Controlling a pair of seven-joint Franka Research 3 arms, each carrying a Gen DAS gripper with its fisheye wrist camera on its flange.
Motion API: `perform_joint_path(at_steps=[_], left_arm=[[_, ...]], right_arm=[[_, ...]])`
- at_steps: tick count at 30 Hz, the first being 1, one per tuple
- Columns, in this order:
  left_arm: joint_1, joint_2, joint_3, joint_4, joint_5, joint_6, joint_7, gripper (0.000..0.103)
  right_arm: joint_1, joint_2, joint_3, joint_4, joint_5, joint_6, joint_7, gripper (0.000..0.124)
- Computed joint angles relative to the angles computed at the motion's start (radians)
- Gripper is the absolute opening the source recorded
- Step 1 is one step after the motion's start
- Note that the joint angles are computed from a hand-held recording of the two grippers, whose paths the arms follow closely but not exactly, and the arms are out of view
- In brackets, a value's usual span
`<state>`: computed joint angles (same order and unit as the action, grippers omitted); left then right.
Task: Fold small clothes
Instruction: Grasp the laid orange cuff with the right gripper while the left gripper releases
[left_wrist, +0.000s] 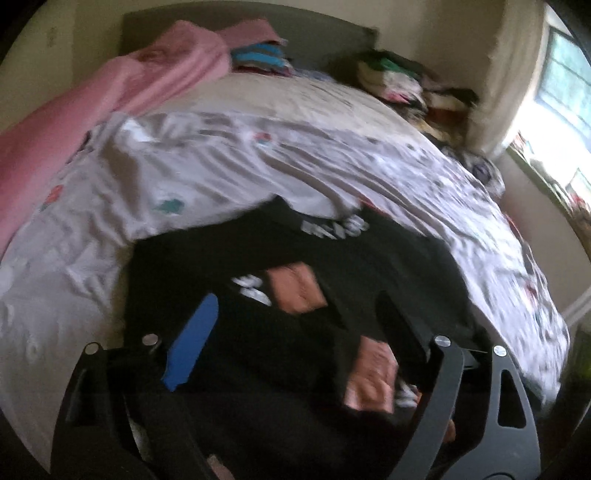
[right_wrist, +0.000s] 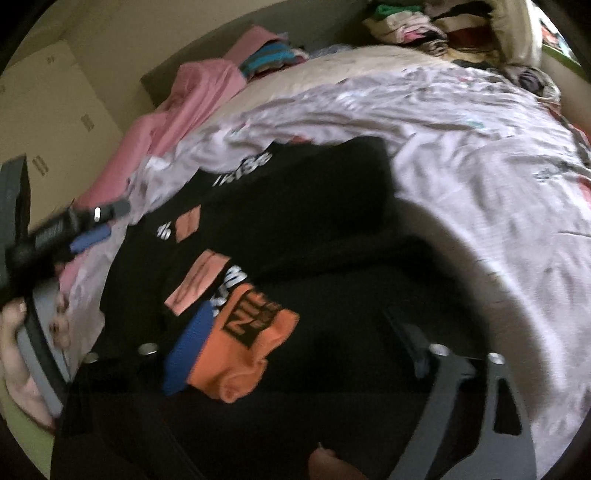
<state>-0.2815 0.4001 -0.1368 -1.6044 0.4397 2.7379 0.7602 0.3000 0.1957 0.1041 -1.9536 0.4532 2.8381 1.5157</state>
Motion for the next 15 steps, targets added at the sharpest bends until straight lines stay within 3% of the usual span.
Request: perform_joint_path(at_steps=[6,10,12,15], left_arm=[[0.019,-0.052,0.056,-0.108,0.049,0.102,-0.104,0.082],[0.067,-0.072,0.04,-0.152,0.022,0.122,-0.113,0.082],[0.08,-0.084,0.039,-0.174,0.011,0.141,-0.123,0.082],[0.085,-0.104,0.047,-0.199,0.021,0.16,-0.138,0.082]], right_arm=[[0.056,0.065,-0.041,0.049,-0.142,-0.028,0.136,0.058],[0.051,0.074,-0.023,0.054,-0.155,-0.003,0.117,0.018],[0.05,0.075,-0.016,0.057,-0.159,0.004,0.106,0.01],[0.07,0.076,-0.032,0.064,-0.204,0.023,0.123,0.008]])
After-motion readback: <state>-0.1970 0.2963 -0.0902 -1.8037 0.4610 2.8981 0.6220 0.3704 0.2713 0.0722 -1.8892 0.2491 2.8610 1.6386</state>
